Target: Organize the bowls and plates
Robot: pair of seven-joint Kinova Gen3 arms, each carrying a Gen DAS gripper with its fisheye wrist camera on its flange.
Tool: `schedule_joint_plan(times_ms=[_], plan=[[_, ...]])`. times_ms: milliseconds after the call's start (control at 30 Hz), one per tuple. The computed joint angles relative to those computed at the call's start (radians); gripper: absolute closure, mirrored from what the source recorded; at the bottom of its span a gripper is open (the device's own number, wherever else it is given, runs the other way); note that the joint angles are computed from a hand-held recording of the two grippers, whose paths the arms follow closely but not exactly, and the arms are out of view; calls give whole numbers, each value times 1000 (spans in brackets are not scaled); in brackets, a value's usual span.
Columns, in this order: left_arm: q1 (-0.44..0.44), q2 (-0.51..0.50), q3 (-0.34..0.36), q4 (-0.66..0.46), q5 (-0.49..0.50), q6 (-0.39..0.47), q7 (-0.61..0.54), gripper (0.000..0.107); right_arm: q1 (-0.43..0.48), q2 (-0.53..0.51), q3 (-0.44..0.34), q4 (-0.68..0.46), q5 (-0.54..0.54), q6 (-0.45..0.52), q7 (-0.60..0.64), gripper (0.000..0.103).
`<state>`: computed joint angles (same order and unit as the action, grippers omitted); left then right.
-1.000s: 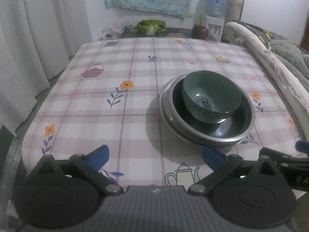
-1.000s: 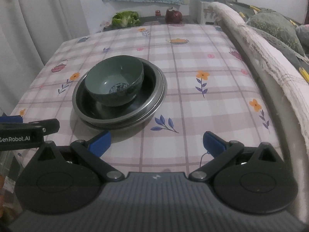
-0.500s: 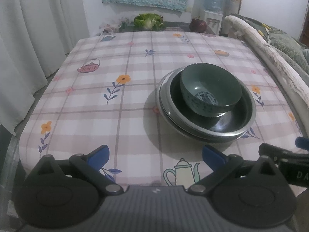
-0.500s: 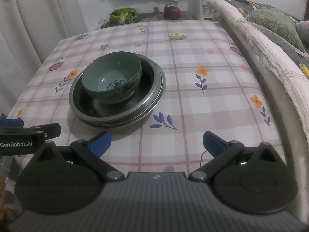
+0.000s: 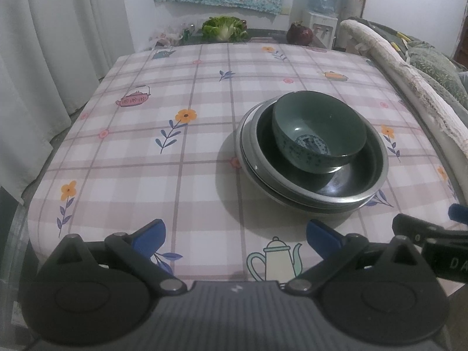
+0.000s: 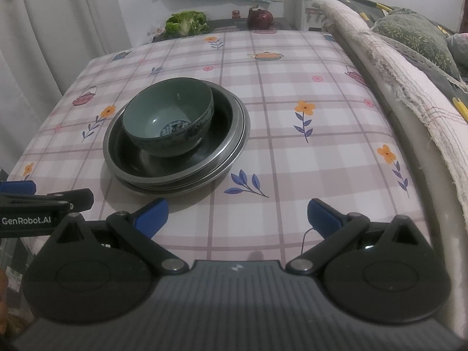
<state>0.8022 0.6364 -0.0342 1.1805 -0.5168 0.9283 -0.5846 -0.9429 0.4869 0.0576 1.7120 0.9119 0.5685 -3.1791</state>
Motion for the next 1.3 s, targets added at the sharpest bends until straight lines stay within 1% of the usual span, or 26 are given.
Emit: schedule_joint_plan(times_ms=[967,1300], plan=[[-2,3,2,0,8,4,-11,5,3,2,1,-1,-10,-2,13,1],[-3,6,2,-5,8,7,-13,5,5,7,1,-12,-24,-3,36,1]])
